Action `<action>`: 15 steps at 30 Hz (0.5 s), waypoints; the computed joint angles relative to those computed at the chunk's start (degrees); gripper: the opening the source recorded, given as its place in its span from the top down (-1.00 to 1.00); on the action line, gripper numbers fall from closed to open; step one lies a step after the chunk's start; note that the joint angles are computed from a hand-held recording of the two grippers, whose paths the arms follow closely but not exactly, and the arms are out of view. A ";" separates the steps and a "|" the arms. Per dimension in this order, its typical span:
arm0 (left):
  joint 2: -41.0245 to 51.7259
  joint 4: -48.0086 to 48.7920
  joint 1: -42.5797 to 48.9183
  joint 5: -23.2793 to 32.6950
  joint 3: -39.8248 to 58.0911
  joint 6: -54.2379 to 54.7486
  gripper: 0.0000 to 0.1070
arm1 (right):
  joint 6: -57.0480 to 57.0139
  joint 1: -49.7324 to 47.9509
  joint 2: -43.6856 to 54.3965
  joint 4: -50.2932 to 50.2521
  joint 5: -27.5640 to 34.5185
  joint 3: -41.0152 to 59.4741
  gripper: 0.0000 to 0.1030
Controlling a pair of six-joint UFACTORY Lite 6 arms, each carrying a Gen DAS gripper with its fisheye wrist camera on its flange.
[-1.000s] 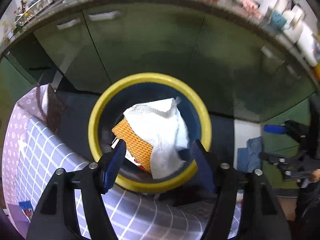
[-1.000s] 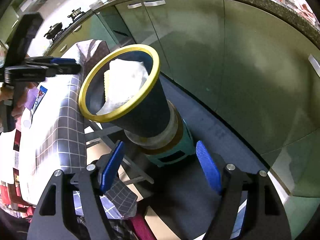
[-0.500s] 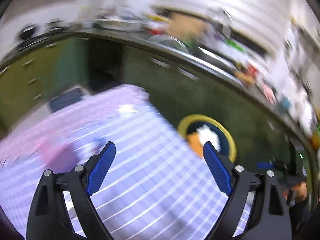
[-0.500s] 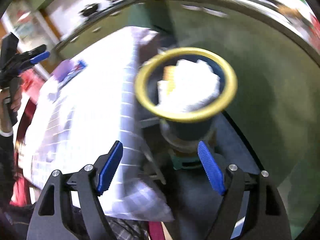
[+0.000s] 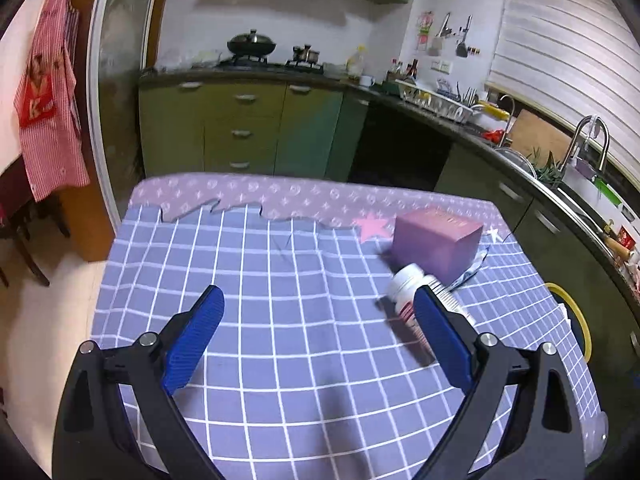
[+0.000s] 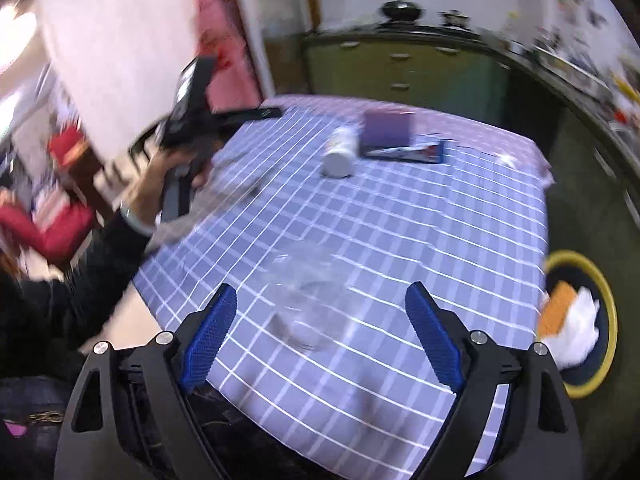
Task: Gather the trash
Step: 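Grasp the clear plastic cup with the right gripper and lift it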
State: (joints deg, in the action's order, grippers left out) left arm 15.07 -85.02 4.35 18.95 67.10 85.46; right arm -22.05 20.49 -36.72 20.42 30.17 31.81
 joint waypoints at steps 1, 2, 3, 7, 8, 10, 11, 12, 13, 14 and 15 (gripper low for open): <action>0.13 -0.24 -0.02 -0.04 -0.07 0.66 -0.70 | 5.36 3.83 2.62 -4.27 -2.30 0.65 -0.66; -0.13 -1.78 -0.25 -0.41 -0.53 2.75 -0.70 | 8.35 6.02 5.39 -6.28 -4.24 1.24 -0.66; -0.37 -2.75 -0.01 -0.22 -0.90 4.12 -0.70 | 8.93 6.52 7.20 -6.26 -5.17 1.42 -0.66; 0.21 -2.67 -0.38 0.71 -1.10 3.53 -0.70 | 8.92 7.21 15.42 -3.71 -9.26 2.69 -0.65; 0.24 -2.41 -0.29 0.72 -1.29 3.37 -0.70 | 7.72 6.84 17.28 -2.35 -10.01 3.00 -0.62; 0.45 -2.41 -0.48 0.42 -1.32 3.37 -0.70 | 1.50 4.32 20.66 2.51 -10.66 4.16 -0.53; 0.33 -3.53 -0.23 0.71 -1.92 4.77 -0.70 | 1.22 4.36 22.03 2.77 -11.18 4.56 -0.51; 0.21 -4.01 -0.38 0.64 -2.18 5.24 -0.70 | 2.26 4.75 22.99 1.65 -11.55 4.88 -0.48; 0.10 -4.28 -0.37 0.64 -2.38 5.67 -0.70 | 3.15 5.06 23.18 0.56 -11.91 4.74 -0.45; 0.02 -4.71 -0.52 0.48 -2.53 6.22 -0.70 | 4.49 5.47 23.47 -0.71 -12.28 4.79 -0.38; -0.06 -5.04 -0.71 0.29 -2.70 6.75 -0.70 | 4.85 5.37 23.30 -1.22 -12.05 4.75 -0.36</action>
